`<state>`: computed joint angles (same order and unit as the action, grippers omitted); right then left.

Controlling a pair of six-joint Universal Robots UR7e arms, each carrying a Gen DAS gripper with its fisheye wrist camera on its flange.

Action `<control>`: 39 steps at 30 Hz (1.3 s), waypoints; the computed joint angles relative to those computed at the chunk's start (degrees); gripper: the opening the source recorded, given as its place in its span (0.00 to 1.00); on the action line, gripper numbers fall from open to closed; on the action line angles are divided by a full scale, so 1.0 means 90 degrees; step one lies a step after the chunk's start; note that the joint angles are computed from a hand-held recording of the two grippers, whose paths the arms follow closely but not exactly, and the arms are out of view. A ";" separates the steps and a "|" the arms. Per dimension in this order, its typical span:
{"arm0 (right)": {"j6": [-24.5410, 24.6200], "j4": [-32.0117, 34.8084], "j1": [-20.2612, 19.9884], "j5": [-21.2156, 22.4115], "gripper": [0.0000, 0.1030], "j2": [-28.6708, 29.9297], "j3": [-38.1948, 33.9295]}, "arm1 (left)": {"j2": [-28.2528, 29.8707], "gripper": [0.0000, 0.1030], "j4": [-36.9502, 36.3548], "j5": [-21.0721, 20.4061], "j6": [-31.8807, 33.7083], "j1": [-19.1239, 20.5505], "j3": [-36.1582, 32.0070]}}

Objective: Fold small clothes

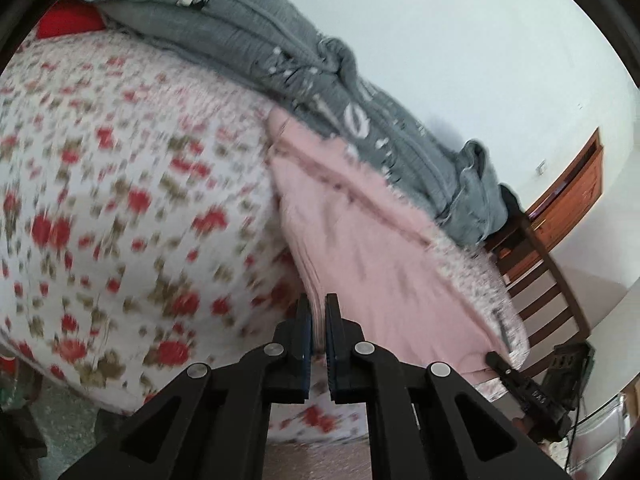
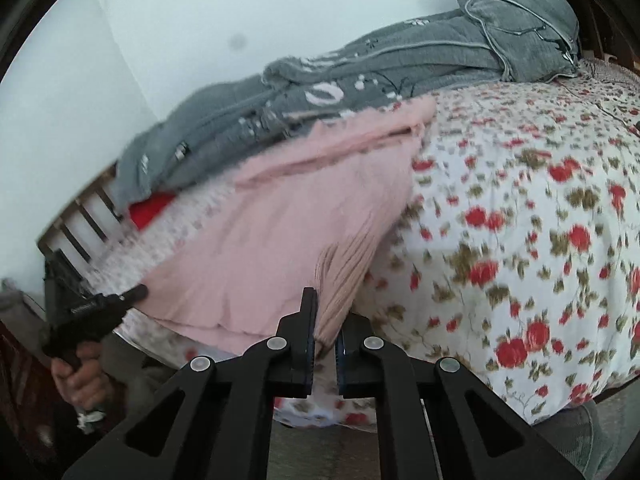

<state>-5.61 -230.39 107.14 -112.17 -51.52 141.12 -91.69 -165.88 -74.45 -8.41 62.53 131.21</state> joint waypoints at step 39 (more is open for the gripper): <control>0.0128 0.4921 -0.1172 -0.0353 0.20 0.0805 -0.5999 | 0.5388 0.16 0.1196 0.0716 0.1003 0.0531 -0.6703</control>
<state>-4.46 -186.10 96.60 -115.35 -44.28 87.13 -43.20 -155.11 -68.01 0.61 67.32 70.89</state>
